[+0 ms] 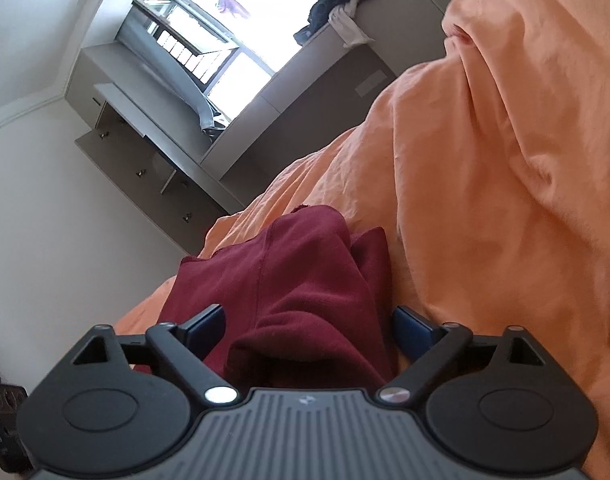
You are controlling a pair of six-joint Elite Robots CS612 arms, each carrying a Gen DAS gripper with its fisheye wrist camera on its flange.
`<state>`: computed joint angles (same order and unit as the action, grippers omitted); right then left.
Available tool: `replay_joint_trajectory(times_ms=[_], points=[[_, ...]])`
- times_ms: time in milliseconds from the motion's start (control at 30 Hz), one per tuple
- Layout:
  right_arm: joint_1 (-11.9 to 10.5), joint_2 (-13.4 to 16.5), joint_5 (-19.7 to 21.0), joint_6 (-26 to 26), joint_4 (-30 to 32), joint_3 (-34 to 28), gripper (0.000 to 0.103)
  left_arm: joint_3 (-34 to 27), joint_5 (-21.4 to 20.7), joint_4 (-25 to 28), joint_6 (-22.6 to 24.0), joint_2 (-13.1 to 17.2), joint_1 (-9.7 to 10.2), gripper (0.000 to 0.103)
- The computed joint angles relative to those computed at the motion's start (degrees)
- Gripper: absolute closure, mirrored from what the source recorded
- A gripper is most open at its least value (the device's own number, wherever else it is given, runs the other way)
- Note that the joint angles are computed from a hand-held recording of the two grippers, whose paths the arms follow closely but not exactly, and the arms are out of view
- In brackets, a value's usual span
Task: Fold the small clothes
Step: 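Close the right gripper on the dark red shirt bundle's edge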
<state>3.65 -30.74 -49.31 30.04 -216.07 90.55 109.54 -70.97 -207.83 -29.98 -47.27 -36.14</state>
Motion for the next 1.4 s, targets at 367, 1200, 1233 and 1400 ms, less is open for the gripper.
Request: replay_joint_trajectory(times_ms=[367,1200,1233,1400], points=[[0.8,0.1,-2.1,-2.4,0.9,0.0,0.028,-0.4,1.3,3.0,-0.1,-0.6,-0.41,0.0],[0.9,0.0,-2.2,-2.4,0.8,0.3,0.026,-1.1,2.1,5.8,0.1,-0.8,-0.69,0.0],[0.9,0.0,-2.2,-2.4,0.8,0.3,0.026,-1.1,2.0,5.8,0.0,-0.8,-0.65,0.0],[0.9,0.0,-2.2,-2.5,0.8,0.3,0.027,-1.2,1.5,6.2,-0.1,-0.9,-0.52,0.0]])
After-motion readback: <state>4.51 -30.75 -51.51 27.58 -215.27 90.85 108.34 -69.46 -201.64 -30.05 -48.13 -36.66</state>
